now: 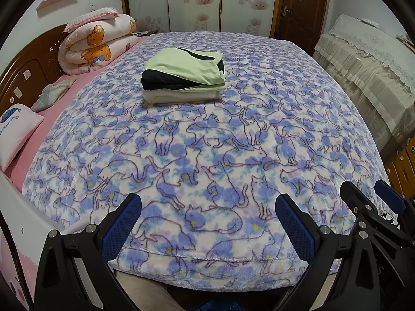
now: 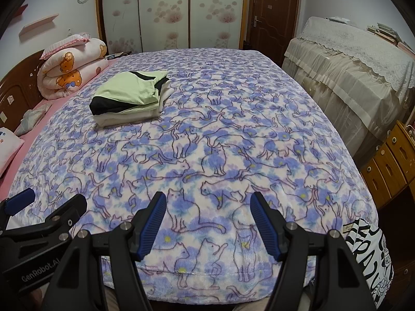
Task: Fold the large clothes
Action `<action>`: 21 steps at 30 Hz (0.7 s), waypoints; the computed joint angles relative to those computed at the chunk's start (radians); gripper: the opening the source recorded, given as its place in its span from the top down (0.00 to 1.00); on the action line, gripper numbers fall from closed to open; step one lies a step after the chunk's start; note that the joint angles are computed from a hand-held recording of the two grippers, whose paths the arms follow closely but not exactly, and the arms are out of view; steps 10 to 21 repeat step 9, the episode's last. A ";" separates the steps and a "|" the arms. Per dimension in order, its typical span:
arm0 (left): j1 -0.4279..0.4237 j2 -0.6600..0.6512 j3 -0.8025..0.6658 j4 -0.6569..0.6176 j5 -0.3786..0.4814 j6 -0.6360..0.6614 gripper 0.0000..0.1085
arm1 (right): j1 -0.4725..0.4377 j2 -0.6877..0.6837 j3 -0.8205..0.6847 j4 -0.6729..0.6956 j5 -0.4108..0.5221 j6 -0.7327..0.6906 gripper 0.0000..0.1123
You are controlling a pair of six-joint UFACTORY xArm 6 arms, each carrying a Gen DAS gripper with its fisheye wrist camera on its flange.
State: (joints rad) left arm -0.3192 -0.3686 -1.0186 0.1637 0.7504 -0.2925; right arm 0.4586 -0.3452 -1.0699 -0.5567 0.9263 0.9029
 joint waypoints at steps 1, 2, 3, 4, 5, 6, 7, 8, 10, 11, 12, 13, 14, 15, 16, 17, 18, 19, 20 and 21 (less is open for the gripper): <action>-0.001 0.001 -0.002 0.002 0.001 -0.002 0.06 | 0.004 0.002 -0.006 0.001 0.006 0.001 0.40; 0.001 -0.003 0.003 0.001 0.001 0.001 0.06 | 0.002 0.001 -0.003 0.003 0.005 0.000 0.40; 0.000 -0.008 0.012 0.004 -0.004 -0.003 0.06 | 0.008 0.000 -0.001 0.001 0.008 0.008 0.40; 0.000 -0.009 0.015 0.006 -0.005 -0.002 0.06 | 0.008 -0.001 0.001 0.001 0.007 0.007 0.40; 0.001 -0.012 0.018 0.006 -0.007 0.000 0.06 | 0.007 -0.002 0.002 0.000 0.007 0.006 0.40; -0.002 -0.005 0.009 0.005 -0.001 -0.003 0.06 | 0.009 0.000 -0.001 -0.003 0.009 0.010 0.40; -0.004 -0.005 0.007 0.007 0.003 -0.009 0.06 | 0.010 0.001 -0.003 -0.003 0.010 0.012 0.40; -0.002 -0.010 0.014 0.001 0.005 -0.002 0.06 | 0.007 -0.001 0.002 -0.003 0.007 0.012 0.40; 0.000 -0.016 0.025 -0.004 0.001 0.005 0.06 | 0.005 -0.003 0.004 -0.001 0.005 0.012 0.40; 0.000 -0.016 0.025 -0.004 0.001 0.005 0.06 | 0.005 -0.003 0.004 -0.001 0.005 0.012 0.40; 0.000 -0.016 0.025 -0.004 0.001 0.005 0.06 | 0.005 -0.003 0.004 -0.001 0.005 0.012 0.40; 0.000 -0.016 0.025 -0.004 0.001 0.005 0.06 | 0.005 -0.003 0.004 -0.001 0.005 0.012 0.40; 0.000 -0.016 0.025 -0.004 0.001 0.005 0.06 | 0.005 -0.003 0.004 -0.001 0.005 0.012 0.40; 0.000 -0.016 0.025 -0.004 0.001 0.005 0.06 | 0.005 -0.003 0.004 -0.001 0.005 0.012 0.40; 0.000 -0.016 0.025 -0.004 0.001 0.005 0.06 | 0.005 -0.003 0.004 -0.001 0.005 0.012 0.40; 0.000 -0.016 0.025 -0.004 0.001 0.005 0.06 | 0.005 -0.003 0.004 -0.001 0.005 0.012 0.40; 0.000 -0.016 0.025 -0.004 0.001 0.005 0.06 | 0.005 -0.003 0.004 -0.001 0.005 0.012 0.40; 0.000 -0.016 0.025 -0.004 0.001 0.005 0.06 | 0.005 -0.003 0.004 -0.001 0.005 0.012 0.40; 0.000 -0.016 0.025 -0.004 0.001 0.005 0.06 | 0.005 -0.003 0.004 -0.001 0.005 0.012 0.40; 0.000 -0.016 0.025 -0.004 0.001 0.005 0.06 | 0.005 -0.003 0.004 -0.001 0.005 0.012 0.40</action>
